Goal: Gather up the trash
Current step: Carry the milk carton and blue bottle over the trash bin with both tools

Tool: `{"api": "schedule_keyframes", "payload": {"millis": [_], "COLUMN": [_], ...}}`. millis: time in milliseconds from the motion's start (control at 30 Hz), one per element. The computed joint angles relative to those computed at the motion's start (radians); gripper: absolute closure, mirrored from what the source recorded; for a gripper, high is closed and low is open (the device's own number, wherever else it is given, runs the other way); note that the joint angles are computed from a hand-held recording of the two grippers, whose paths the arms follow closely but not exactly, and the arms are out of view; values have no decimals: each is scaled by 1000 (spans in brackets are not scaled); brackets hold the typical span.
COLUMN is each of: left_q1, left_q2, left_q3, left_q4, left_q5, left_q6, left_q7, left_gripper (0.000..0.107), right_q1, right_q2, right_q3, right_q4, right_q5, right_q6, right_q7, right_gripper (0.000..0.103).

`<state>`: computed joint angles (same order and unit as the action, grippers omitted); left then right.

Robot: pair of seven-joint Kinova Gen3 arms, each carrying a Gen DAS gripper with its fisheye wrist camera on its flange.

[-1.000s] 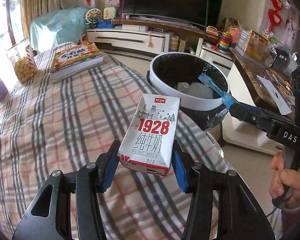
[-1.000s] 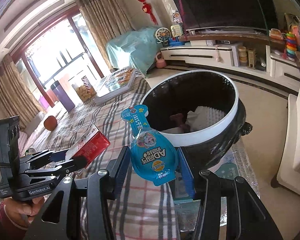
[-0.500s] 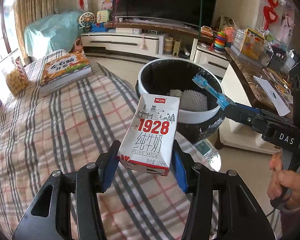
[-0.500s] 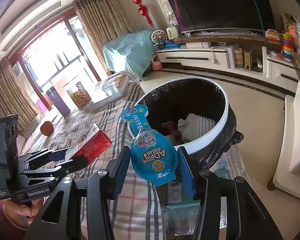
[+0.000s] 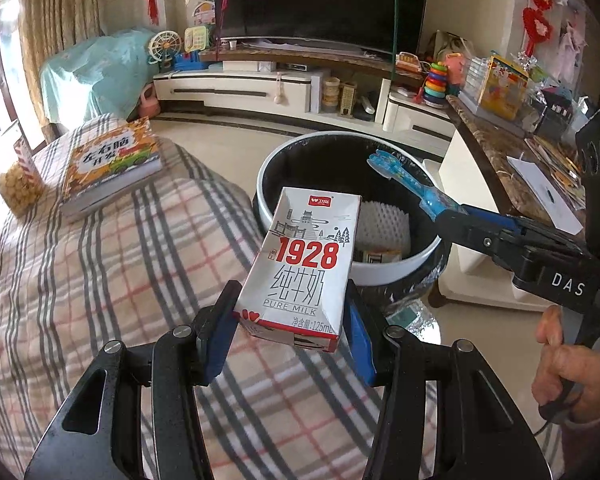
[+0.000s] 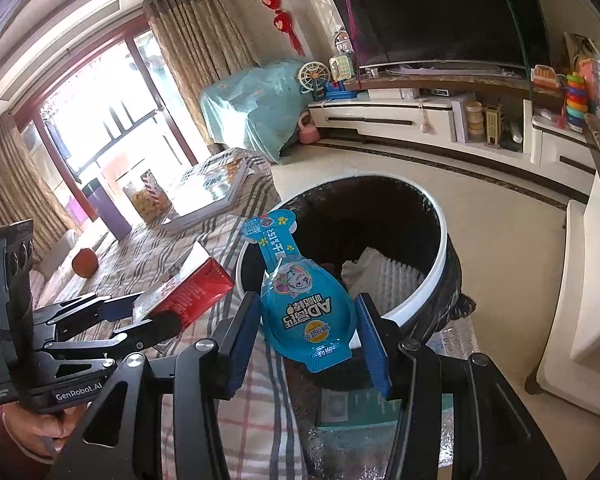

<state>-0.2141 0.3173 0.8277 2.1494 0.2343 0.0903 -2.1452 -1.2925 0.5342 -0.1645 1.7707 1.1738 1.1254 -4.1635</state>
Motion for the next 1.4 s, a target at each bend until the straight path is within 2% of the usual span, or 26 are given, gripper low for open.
{"api": "schedule_keyframes", "payload": {"millis": [700, 1233, 1400], "left_q1": [249, 291, 327], "left_q2": [16, 31, 35], "left_q3": [-226, -266, -300], "left_q4": [-112, -133, -152], "left_q5": [13, 9, 1], "left_q6": [47, 49, 59], "left_q7": [21, 25, 39], "left_gripper": [59, 59, 59], "right_q1": [65, 97, 110], "right_q2": [-34, -41, -43], "right_q3": [-2, 1, 3], "right_q4": [28, 41, 49], "right_q5": [13, 7, 0], "right_q6": [-38, -64, -81], "right_q7": [48, 67, 68], "right_gripper": [54, 54, 54]}}
